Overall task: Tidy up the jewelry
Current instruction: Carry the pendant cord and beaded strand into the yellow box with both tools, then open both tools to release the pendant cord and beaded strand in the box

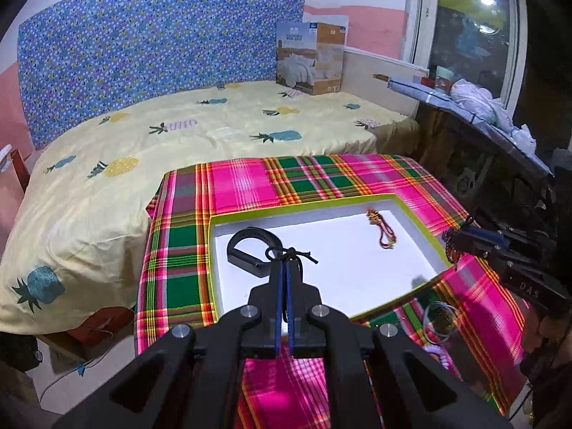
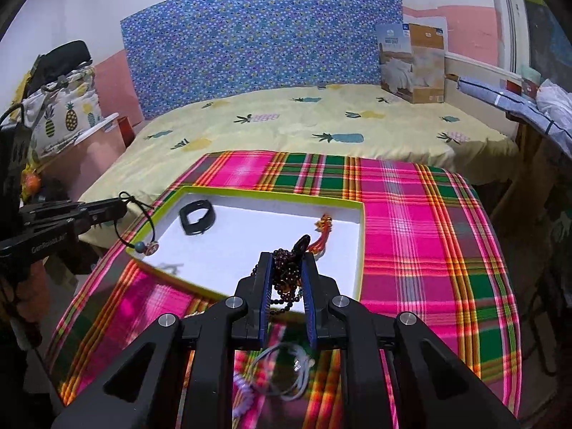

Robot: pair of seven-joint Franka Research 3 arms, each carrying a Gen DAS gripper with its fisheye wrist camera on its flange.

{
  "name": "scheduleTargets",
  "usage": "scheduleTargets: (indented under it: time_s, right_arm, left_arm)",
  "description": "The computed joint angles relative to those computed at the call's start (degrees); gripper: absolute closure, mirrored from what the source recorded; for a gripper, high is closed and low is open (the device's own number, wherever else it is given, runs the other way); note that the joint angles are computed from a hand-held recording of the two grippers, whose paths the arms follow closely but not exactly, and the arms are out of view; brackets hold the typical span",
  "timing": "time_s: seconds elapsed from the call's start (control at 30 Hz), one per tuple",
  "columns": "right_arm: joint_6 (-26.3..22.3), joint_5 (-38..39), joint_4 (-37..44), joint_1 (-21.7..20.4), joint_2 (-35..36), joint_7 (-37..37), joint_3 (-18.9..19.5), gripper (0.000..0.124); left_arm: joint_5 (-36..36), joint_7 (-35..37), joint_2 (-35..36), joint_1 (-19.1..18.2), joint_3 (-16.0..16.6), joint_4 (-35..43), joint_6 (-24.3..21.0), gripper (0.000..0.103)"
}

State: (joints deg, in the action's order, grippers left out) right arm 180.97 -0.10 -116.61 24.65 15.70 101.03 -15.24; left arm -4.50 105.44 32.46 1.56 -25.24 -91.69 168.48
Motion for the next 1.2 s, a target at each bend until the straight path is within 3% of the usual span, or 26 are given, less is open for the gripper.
scheduleTargets:
  time_s: [0.3,0.7,1.1,1.2]
  right_arm:
    - [-5.23,1.94,6.46,-5.44,5.42,-2.50,4.15,0.108]
    - [-11.68,0.23,12.05,-7.01,10.13,-1.45,4.68,0.108]
    - [-14.16,-1.43,14.36,-7.92,11.28,-0.23,5.48,0.103]
    - [-13.87,-1.65,14.24,-7.91,11.19,0.13,5.47,0.096]
  left_arm:
    - [2.24,-2.99,4.79,-3.15,3.91,6.31,-4.50,0.101]
    - [5.16,-5.53,9.31,-5.96,7.27,12.27,-9.29,0.101]
    - [7.58,-6.81,9.74,-7.03,8.70,12.54,-8.33,0.100]
    - [8.21,-7.18,9.42,-7.06,8.78,12.04,-7.72,0.098]
